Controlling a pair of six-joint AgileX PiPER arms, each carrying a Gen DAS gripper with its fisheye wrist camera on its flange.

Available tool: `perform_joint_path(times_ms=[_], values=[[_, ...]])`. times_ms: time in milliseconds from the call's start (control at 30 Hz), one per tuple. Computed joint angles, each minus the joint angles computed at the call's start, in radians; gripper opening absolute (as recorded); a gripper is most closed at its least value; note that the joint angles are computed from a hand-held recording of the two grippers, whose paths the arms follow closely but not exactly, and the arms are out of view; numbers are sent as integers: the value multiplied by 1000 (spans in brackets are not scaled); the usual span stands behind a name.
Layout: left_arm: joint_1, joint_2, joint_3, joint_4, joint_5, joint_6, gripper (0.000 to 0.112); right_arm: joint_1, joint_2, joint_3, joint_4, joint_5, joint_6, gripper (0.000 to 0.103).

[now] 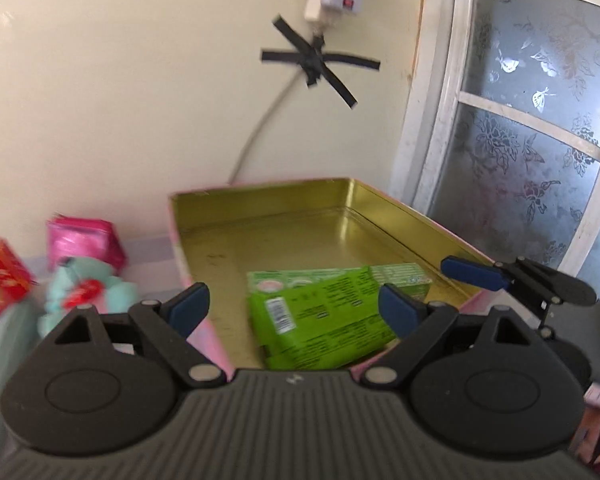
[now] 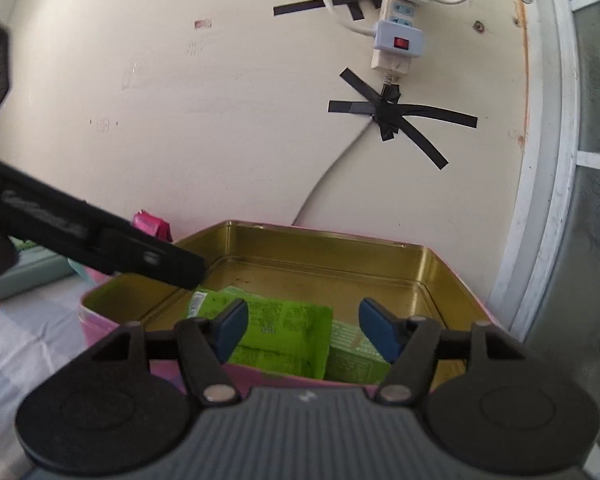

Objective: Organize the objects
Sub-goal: 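Return the left tool to the bed and reach toward the red cigarette pack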

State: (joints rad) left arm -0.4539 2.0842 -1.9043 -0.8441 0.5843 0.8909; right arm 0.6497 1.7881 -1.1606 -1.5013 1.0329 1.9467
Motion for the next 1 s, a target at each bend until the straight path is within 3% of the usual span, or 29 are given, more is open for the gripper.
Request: perform_joint_path(times_ms=[200, 500, 733, 867, 1000], values=[[97, -165, 298, -261, -88, 366, 93, 71, 47, -81, -38, -10, 54, 70], [315, -240, 509, -381, -74, 571, 93, 107, 244, -384, 10, -160, -42, 74], [425, -199, 535, -394, -140, 597, 93, 93, 457, -712, 289, -301, -345, 75], [490, -161, 489, -394, -54, 491, 93, 91, 561, -879, 458, -300, -530, 75], [506, -140, 454, -350, -39, 362, 93, 92, 618, -983, 564, -260, -644, 75]])
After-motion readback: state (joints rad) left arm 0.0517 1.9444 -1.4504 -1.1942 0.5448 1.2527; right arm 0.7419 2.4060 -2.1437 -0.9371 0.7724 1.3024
